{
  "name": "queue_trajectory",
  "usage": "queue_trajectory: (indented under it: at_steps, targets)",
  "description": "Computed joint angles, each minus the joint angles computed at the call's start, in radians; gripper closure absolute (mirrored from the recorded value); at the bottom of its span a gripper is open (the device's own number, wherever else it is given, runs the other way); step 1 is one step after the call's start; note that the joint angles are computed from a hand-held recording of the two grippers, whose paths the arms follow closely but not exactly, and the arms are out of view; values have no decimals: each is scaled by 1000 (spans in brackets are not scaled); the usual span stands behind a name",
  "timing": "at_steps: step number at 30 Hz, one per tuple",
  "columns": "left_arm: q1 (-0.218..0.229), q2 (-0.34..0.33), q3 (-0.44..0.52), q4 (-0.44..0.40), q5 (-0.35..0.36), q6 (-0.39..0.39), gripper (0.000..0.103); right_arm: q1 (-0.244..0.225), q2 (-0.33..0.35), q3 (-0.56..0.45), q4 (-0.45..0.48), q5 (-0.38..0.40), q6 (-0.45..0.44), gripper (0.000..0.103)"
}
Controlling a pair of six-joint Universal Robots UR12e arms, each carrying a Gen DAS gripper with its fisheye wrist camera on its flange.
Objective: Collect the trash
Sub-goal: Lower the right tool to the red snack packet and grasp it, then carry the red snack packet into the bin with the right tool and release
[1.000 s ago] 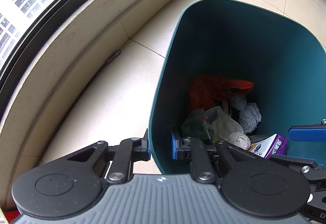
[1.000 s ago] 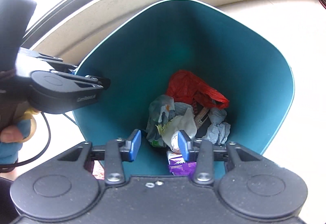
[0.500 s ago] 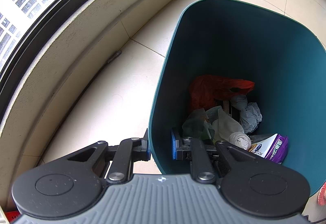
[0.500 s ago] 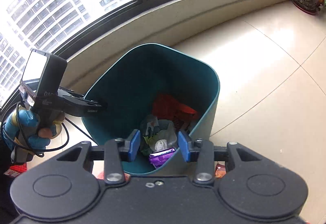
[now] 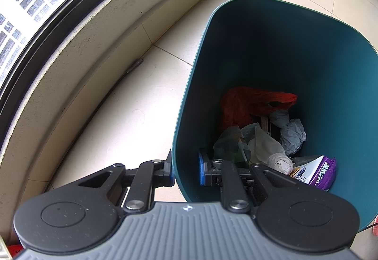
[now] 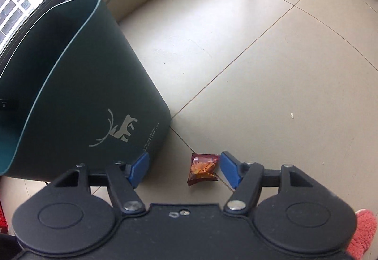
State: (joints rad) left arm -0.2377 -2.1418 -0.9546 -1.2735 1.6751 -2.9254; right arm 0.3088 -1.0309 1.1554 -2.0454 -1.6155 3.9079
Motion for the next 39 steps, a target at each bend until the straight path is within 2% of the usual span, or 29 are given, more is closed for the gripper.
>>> queue_trajectory:
  at_steps: [2,4,7,12,21,30,35,39]
  targets:
    - [0,2,-2,2,1,2,86,-4,10,12,-22,15,12,20]
    - [-1,-1,1,-2,2,-1,86,-2,18,29,-41,30,16,14]
    - [0,-3,5,-6,0,-1,86,0,48,13,-13,31,-10,6]
    - [-4,-4,3,-3,10,7,86,4,95,-10,78,36,-39,6]
    - [-10,-7,-2,-2,29,15,86,8,136,-25,123,48,-27,8]
    - [-14,-10,-7,1,39,19,86,3,139,-25,140,47,-16,32]
    - [-15,-8,-13,10,43,23,86,9,142,-31,146,40,-7,58]
    - [-14,-7,-13,7,39,21,86,13,126,-16,125,35,21,64]
